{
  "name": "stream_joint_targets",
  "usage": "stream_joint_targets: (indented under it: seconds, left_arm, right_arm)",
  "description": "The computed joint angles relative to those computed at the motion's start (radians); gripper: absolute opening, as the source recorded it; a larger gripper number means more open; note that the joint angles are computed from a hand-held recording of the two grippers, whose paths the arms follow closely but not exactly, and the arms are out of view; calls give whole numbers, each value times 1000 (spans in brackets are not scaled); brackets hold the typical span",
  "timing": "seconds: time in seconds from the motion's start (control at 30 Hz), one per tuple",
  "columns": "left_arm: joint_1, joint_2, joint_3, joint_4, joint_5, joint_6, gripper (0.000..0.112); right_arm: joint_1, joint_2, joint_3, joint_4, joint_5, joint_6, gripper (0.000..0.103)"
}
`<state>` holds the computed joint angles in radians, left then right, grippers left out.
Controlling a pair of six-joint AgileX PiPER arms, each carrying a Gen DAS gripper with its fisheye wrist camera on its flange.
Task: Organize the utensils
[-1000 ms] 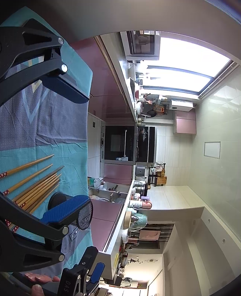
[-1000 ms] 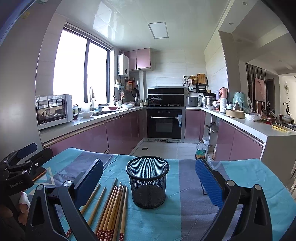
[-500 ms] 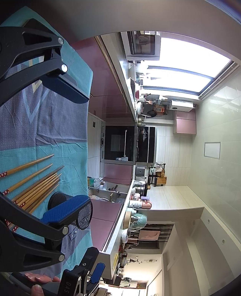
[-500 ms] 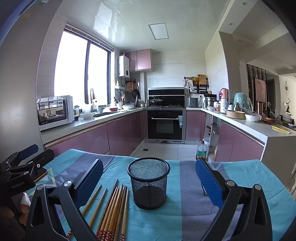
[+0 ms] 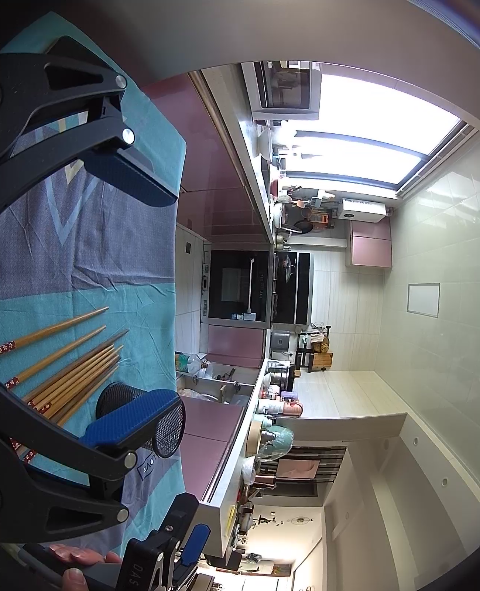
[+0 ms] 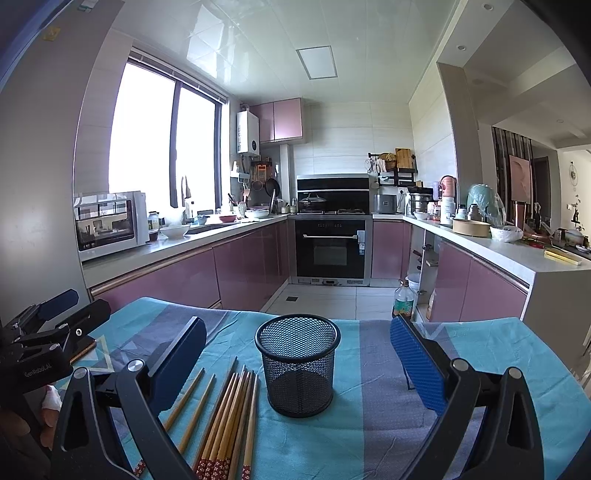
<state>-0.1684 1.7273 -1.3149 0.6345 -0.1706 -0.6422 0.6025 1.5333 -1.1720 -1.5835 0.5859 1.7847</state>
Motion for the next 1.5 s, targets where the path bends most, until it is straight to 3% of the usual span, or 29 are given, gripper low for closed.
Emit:
stream_joint_targets:
  seconds: [1.37, 1.5]
  left_arm:
    - [-1, 5, 0, 46, 6, -48, 97]
    - [1, 9, -8, 99, 11, -99, 97]
  right_arm:
    - [-10, -1, -4, 7, -19, -10, 96]
    - [-10, 0, -6, 10, -20, -13, 96]
